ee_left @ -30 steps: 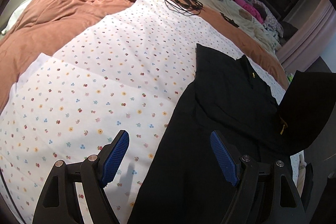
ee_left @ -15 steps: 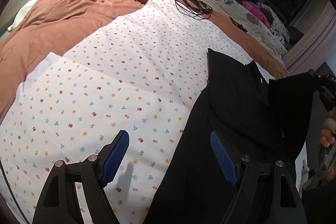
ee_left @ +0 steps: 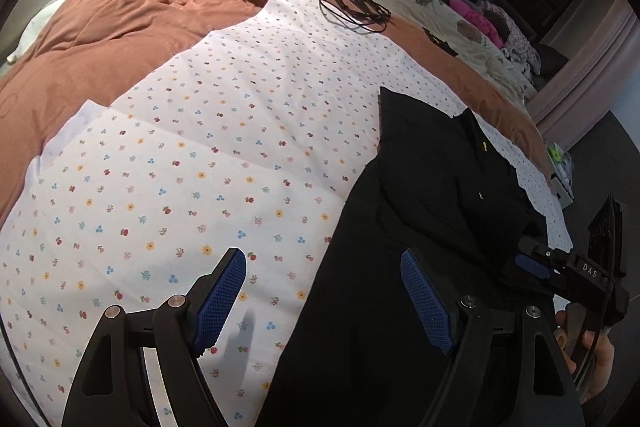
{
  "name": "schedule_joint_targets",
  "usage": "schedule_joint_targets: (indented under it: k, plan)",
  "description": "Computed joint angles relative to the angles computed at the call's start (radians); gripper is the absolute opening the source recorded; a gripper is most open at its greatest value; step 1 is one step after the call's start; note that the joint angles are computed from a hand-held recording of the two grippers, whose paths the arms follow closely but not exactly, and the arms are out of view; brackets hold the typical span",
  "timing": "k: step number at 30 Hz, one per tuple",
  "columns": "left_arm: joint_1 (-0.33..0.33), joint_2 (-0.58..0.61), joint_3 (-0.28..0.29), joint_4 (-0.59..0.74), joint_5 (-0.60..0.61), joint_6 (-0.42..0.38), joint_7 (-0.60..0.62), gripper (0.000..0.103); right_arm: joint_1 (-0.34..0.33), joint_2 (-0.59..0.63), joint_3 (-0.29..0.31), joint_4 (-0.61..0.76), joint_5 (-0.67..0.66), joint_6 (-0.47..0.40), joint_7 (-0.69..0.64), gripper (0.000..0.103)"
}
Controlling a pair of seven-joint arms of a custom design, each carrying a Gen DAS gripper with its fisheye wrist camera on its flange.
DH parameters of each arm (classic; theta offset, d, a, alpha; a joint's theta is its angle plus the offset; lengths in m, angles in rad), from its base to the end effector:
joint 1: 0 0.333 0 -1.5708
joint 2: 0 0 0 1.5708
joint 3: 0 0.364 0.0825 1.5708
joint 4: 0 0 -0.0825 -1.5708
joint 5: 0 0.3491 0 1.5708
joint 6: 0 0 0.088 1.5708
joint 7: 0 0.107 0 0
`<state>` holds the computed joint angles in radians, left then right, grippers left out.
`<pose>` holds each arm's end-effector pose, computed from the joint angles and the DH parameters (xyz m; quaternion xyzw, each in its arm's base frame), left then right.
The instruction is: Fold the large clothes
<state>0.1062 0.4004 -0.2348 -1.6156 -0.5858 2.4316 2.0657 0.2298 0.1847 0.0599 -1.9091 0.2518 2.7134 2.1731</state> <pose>0.6880 -0.0624 0.5045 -0.5914 0.7338 -0.3344 0.0086 0.6020 0.1672 0.5359 -0.4788 0.8194 -0.0162 0.3147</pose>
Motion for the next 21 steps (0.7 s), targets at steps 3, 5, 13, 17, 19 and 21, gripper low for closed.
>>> schedule_joint_targets:
  k: [3,5,13,17,19,21]
  plan:
    - [-0.008,-0.006,-0.012,0.002,-0.002,-0.007,0.016,0.08,0.019,-0.077,-0.038,-0.094,-0.092,0.044,0.117,0.075]
    - [-0.016,-0.01,-0.019,0.002,-0.008,-0.007,0.029,0.08,0.013,-0.141,-0.046,-0.18,-0.138,0.083,0.185,0.075]
    - [-0.1,0.004,-0.037,0.054,0.046,-0.036,0.011,0.08,-0.104,-0.341,-0.003,-0.461,-0.372,0.199,0.538,0.075]
    - [-0.148,0.014,-0.046,0.074,0.09,-0.039,0.002,0.08,-0.163,-0.403,0.017,-0.53,-0.427,0.199,0.584,0.075]
    - [-0.179,0.029,-0.048,0.095,0.122,-0.04,-0.013,0.08,-0.196,-0.426,0.026,-0.569,-0.446,0.233,0.607,0.074]
    - [-0.208,0.049,-0.051,0.121,0.155,-0.044,-0.028,0.08,-0.211,-0.442,0.018,-0.61,-0.435,0.275,0.602,0.07]
